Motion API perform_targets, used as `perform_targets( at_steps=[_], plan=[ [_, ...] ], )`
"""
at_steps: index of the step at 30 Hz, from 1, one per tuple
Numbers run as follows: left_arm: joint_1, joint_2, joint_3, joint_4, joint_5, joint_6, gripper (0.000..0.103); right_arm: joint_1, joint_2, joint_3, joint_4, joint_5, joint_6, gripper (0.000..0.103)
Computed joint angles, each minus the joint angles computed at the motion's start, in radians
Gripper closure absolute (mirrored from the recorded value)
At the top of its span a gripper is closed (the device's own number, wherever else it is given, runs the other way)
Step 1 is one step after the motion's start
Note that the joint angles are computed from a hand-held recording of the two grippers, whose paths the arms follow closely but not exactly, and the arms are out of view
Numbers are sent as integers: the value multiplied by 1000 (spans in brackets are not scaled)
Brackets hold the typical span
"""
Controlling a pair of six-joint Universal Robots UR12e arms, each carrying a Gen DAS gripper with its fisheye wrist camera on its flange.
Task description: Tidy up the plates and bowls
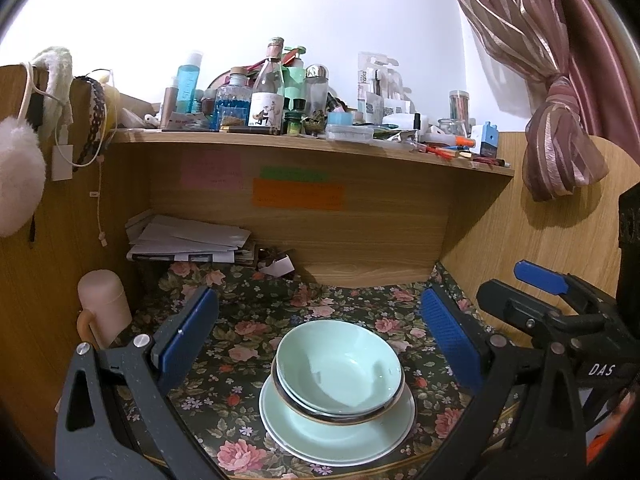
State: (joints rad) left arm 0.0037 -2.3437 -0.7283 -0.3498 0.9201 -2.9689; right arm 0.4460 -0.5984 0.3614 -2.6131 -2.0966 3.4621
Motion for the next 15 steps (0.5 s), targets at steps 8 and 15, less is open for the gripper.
perform_targets(
  at_steps=[8, 15],
  plan=[
    [-1, -5, 10, -17, -7, 12, 0, 2, 9, -19, 15, -17, 8, 0],
    [-4, -11, 18, -22, -6, 12, 0, 1, 20, -41, 44, -26, 32, 0]
  ],
)
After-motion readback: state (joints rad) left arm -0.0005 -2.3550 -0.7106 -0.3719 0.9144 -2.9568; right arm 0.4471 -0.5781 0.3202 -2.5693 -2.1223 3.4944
